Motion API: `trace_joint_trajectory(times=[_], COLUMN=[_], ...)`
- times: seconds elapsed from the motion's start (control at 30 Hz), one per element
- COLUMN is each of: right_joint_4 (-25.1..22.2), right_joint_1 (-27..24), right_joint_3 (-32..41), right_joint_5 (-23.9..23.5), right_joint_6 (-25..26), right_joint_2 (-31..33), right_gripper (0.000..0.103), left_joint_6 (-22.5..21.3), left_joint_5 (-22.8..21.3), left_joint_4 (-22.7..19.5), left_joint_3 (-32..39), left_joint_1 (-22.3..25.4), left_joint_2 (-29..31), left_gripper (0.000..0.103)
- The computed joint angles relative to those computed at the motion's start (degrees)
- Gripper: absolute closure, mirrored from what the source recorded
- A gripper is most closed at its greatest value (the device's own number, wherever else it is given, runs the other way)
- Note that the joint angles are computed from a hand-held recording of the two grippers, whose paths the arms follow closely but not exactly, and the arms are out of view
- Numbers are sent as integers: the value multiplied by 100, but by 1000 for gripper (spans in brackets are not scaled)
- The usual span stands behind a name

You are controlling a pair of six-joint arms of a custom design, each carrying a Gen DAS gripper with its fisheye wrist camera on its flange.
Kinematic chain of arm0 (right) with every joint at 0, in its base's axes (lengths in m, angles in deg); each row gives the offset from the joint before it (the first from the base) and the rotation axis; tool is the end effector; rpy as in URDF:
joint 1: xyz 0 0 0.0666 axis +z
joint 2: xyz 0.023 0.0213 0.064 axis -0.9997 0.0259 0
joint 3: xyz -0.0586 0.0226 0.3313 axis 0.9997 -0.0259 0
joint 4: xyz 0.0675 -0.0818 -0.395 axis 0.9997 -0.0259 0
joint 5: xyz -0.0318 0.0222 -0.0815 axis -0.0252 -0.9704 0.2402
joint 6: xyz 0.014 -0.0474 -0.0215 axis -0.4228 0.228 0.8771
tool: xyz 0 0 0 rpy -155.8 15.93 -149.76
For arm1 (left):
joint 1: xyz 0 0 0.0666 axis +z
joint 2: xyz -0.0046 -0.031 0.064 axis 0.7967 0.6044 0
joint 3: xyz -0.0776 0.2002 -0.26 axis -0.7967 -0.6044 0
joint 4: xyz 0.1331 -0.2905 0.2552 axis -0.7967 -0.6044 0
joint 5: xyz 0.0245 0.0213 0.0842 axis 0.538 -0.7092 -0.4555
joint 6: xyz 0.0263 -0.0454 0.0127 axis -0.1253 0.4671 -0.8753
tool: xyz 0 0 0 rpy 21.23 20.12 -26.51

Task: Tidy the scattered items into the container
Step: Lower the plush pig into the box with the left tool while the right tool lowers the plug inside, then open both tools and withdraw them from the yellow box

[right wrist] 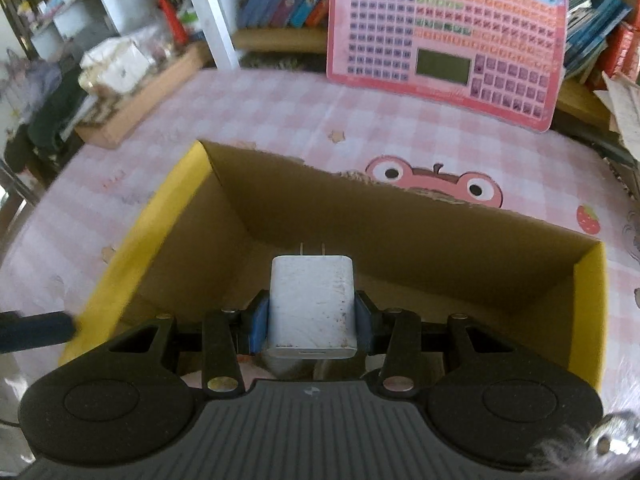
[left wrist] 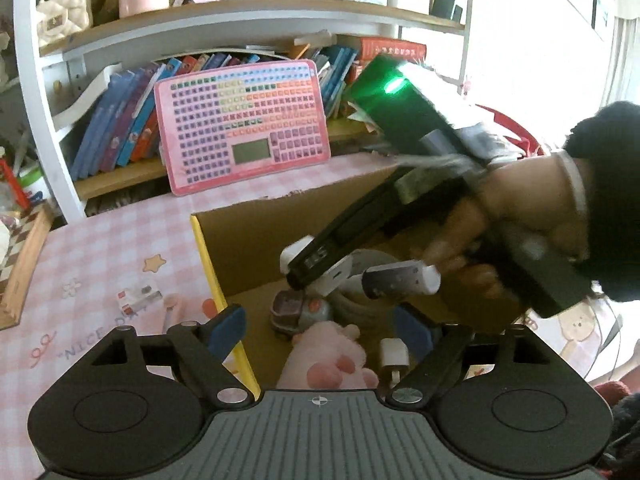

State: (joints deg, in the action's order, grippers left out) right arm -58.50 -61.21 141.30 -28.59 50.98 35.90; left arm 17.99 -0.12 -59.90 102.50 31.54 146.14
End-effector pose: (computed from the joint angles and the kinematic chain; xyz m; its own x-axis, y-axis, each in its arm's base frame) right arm 0.6167 0.3201 0.3224 -0.8398 -0.1641 -0.5175 -0.2923 0.9399 0.1763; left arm 0.4940 -0.1996 0.3597 -0.5429 0.3409 -0.7675 0.5553 0.8313 -0.0236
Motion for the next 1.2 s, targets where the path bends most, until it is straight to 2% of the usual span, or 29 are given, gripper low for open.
trace_joint_trajectory(times=[0.13, 0.3, 0.47, 0.77, 1.03, 1.2], right_joint_4=[-219, -181, 180, 650, 1230, 1338], right_joint_1=[-22, -3, 39, 264, 557, 762], right_joint_3=[428, 479, 56, -754, -1725, -2216], right_joint_5=[-51, -9, 126, 605, 1312, 1876], right_joint_6=[106, 113, 42, 14, -333, -723], right_joint_2=[295, 342, 30, -673, -1532, -2015], right_gripper=[62, 61, 49, 35, 28, 27], left_joint_6=[-21, 58, 265, 606, 547, 495], left_joint_5=[-26, -78, -179, -239, 93, 427], left_joint_4=[208, 336, 381, 553, 586, 588], left_joint_3=[-206, -377, -551, -938, -1296, -1472], left_joint_1=[-11, 12, 99, 262, 544, 795], left_joint_2=[-199, -381, -568, -920, -1304, -1531], left_gripper=[13, 13, 13, 12, 12, 12])
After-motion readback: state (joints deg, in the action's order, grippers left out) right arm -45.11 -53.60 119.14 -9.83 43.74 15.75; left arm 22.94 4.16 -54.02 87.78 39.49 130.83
